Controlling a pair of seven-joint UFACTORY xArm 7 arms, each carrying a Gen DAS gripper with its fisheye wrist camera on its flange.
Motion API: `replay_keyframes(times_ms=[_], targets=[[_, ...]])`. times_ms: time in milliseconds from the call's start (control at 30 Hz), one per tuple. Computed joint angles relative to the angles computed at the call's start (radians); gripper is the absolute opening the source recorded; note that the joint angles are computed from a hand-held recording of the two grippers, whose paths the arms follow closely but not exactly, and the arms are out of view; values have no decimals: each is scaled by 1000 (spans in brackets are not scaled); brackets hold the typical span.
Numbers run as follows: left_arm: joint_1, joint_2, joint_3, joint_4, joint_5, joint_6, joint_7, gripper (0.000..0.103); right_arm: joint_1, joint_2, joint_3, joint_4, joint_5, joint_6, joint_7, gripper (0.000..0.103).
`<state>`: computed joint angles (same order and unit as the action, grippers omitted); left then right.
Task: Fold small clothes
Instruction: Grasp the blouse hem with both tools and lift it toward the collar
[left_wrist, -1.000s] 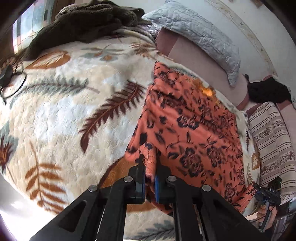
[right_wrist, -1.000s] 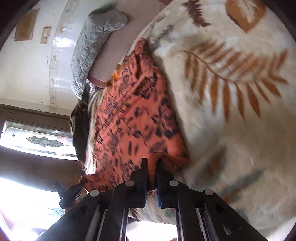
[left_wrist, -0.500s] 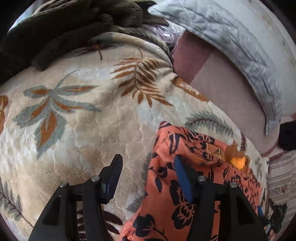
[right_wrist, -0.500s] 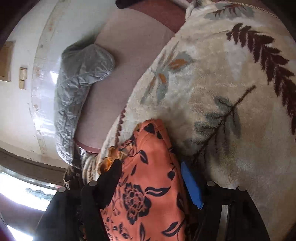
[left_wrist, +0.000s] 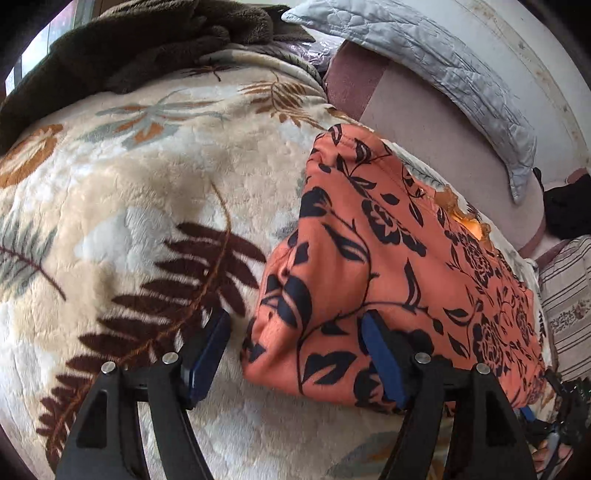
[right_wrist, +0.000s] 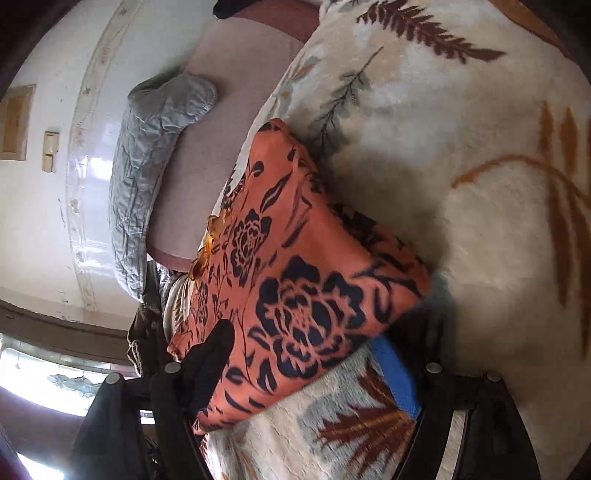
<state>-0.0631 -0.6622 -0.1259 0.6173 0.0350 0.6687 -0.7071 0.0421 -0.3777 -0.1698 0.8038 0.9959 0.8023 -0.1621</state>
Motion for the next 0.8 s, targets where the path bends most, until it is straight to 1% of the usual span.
replay_keyframes(times_ms=[33, 67, 100, 133, 167, 233, 300, 367, 433, 533, 567, 633, 667, 700, 733, 767, 800], targets=[[9, 31, -3, 25, 7, 8, -3, 38, -1, 25, 23, 20, -24, -36, 17, 73], [-9, 62, 22, 54, -24, 17, 11, 21, -4, 53, 43, 37, -44, -63, 70, 51], [-15, 83, 37, 89, -50, 53, 9, 17, -3, 83, 47, 61, -66, -47, 103, 9], [-9, 99, 34, 127, -51, 89, -1, 14, -4, 110, 55, 87, -93, -37, 132, 10], [-4, 100, 27, 156, -42, 117, -8, 12, -9, 108, 78, 92, -130, -69, 179, 10], [-3, 63, 15, 192, -23, 153, -10, 10, 2, 61, 96, 100, -173, -99, 192, 9], [-5, -9, 0, 205, -5, 181, -8, 9, 23, -6, 82, 115, -181, -83, 187, 9], [-15, -99, -2, 203, -11, 227, -7, 9, 35, -84, 75, 120, -228, -59, 193, 9], [-33, -203, 4, 175, -30, 278, 4, 9, 41, -179, 51, 99, -272, -15, 199, 9], [-65, -400, 8, 62, -73, 388, 12, 10, 33, -341, 1, 1, -347, 103, 219, 9], [-80, -466, 10, 7, -89, 429, 19, 15, 25, -391, -17, -46, -379, 152, 217, 14], [-94, -551, 12, -92, -101, 526, 41, 16, -20, -477, -39, -163, -466, 236, 210, 21], [-102, -577, 31, -129, -99, 565, 39, 25, -50, -498, -56, -213, -506, 279, 216, 23], [-72, -627, 54, -165, -139, 562, 67, 32, -89, -513, -76, -251, -515, 315, 216, 24], [-71, -658, 87, -175, -138, 553, 60, 38, -85, -544, -139, -287, -483, 312, 195, 24], [-49, -647, 96, -151, -129, 561, 70, 42, -102, -549, -160, -283, -480, 328, 188, 31], [-32, -626, 95, -124, -111, 552, 92, 45, -122, -547, -150, -264, -500, 328, 185, 38]])
